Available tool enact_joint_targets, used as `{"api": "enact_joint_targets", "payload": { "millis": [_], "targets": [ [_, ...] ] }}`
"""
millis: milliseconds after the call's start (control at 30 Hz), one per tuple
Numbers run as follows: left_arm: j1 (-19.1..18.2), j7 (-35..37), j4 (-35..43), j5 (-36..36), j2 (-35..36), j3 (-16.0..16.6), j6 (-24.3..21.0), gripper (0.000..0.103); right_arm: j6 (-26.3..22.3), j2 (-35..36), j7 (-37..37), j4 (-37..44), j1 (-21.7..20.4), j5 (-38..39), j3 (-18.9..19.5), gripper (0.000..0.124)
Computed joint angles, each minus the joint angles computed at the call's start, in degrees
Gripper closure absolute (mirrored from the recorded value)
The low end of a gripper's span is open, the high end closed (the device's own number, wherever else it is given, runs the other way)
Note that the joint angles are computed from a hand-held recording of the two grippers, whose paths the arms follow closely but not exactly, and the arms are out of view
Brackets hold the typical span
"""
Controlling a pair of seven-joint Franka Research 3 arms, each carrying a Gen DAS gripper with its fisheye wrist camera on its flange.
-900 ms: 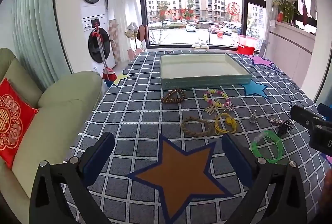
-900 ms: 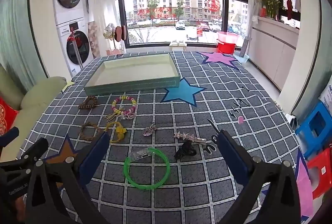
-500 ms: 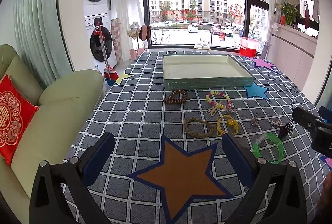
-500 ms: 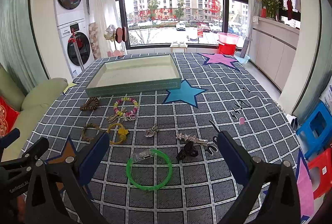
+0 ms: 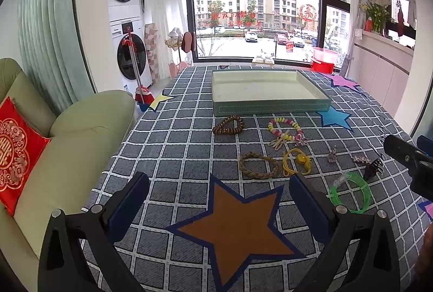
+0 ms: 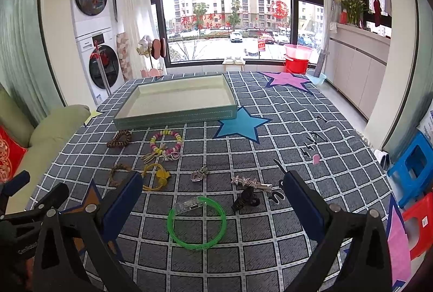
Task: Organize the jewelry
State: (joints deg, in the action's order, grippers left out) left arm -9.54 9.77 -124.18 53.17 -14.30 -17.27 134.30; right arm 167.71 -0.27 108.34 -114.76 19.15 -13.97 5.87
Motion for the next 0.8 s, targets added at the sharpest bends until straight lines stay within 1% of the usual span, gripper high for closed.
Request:
{"api": "enact_joint_targets", "payload": {
  "millis": [667,800],
  "targets": [
    [-0.53,-0.96,0.09,0.42,0.78,-0.19,-0.27,0.000,0.06,0.05,0.21,0.08,0.05,-0.27,-0.01,0.021],
    [-0.46,-0.03,0.56,-0.01,0.81,0.22,-0.18,0.000,-0.02,0.06,-0.10,0.25,0.17,0.17,0.07,0.021]
  ]
}}
